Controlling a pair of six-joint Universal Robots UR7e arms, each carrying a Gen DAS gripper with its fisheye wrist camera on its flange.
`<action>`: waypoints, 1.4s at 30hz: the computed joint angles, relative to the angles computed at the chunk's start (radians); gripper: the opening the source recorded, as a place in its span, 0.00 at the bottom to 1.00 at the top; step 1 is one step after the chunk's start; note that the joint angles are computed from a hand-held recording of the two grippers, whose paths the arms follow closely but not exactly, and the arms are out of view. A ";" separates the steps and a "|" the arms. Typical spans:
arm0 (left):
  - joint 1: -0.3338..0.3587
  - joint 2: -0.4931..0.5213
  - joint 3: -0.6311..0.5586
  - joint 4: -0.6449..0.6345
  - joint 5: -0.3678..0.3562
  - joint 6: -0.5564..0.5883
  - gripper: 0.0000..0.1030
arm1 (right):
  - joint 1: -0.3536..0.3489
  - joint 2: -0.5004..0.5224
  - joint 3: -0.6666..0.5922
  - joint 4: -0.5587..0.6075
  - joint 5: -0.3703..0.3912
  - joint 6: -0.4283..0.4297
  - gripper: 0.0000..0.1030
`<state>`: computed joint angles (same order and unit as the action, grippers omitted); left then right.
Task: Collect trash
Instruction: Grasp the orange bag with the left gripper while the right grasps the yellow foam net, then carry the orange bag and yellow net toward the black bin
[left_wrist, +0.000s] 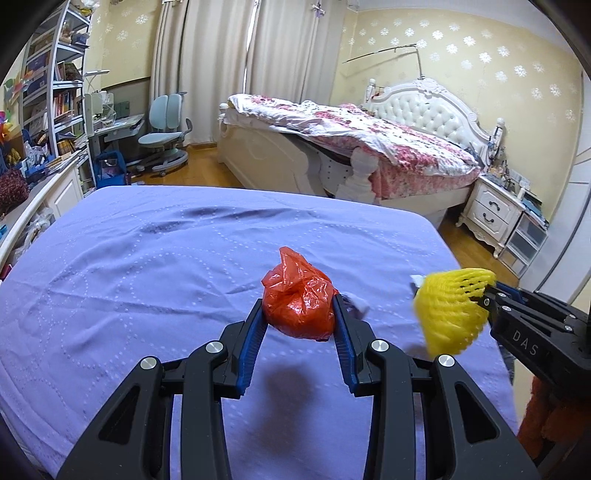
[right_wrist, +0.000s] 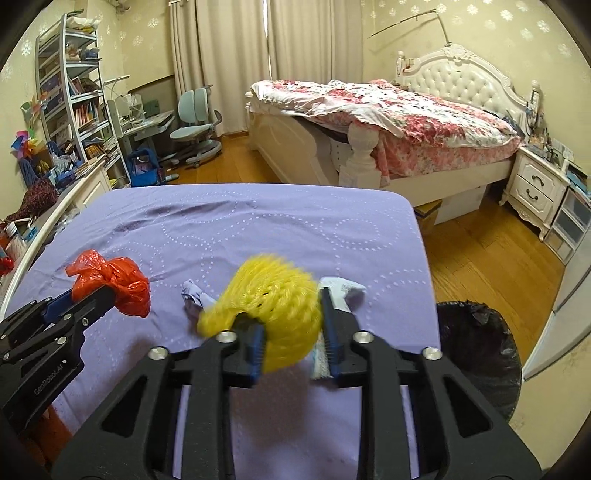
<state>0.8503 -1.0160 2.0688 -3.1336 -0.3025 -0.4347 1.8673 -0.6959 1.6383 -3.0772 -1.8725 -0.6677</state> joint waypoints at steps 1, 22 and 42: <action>-0.006 0.008 -0.001 -0.007 -0.004 0.002 0.37 | -0.002 -0.005 0.006 -0.003 -0.001 0.000 0.14; -0.078 0.162 -0.083 -0.061 -0.070 0.130 0.37 | -0.106 -0.162 0.158 -0.098 0.008 0.034 0.06; -0.046 0.379 -0.342 -0.100 -0.222 0.351 0.37 | -0.210 -0.185 0.088 -0.113 -0.028 0.073 0.06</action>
<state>0.8047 -0.6370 1.7269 -3.2334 -0.5250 -0.0840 1.6572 -0.8804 1.7259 -3.1907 -1.9004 -0.5951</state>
